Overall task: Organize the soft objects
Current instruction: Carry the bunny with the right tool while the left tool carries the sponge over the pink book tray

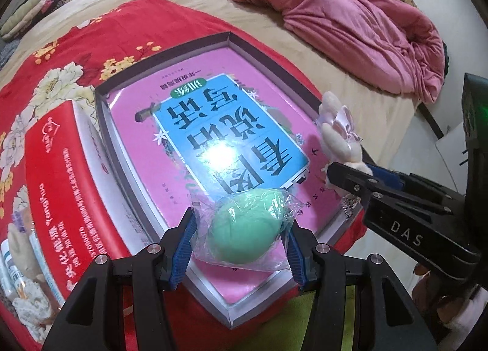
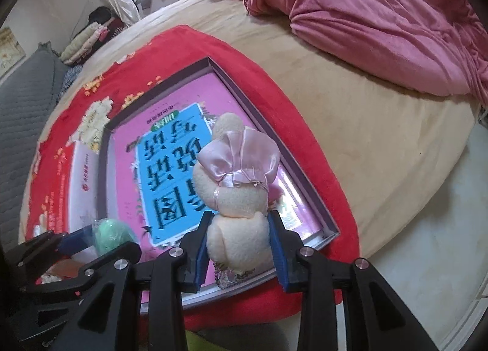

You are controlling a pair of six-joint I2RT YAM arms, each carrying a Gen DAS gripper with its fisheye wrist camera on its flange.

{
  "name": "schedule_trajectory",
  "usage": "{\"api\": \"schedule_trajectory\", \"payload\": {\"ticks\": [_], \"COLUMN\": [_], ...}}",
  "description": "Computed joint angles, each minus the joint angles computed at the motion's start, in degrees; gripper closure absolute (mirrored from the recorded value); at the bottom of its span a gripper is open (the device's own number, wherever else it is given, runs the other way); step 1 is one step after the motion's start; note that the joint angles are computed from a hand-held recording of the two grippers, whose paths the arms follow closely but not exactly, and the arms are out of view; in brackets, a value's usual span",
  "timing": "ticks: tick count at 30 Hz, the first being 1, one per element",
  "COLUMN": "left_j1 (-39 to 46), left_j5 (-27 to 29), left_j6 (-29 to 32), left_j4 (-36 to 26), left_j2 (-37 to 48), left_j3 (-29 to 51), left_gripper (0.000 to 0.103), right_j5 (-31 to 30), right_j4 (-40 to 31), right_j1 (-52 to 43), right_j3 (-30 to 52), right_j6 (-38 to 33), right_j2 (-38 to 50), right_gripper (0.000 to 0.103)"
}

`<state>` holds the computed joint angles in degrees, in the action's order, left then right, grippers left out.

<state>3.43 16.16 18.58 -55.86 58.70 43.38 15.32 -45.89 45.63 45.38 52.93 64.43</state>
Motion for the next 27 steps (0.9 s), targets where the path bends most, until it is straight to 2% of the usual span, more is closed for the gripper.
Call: {"api": "schedule_trajectory", "payload": {"ticks": [10,27], "left_j1": [-3.9,-11.4], "left_j5": [-1.7,-8.2], "left_j6": [-2.1,-6.1], "left_j4": [2.2,5.6], "left_j2": [-0.2,0.6], "left_j3": [-1.1,-3.8], "left_gripper": [0.048,0.047], "right_j5": [-1.8,-0.1], "right_j4": [1.8,-1.9], "right_j1": [-3.0,-2.7], "right_j3": [-1.8,-2.1], "right_j6": [-1.9,0.0], "right_j2": [-2.4,-9.5], "right_gripper": [0.065,0.063]}}
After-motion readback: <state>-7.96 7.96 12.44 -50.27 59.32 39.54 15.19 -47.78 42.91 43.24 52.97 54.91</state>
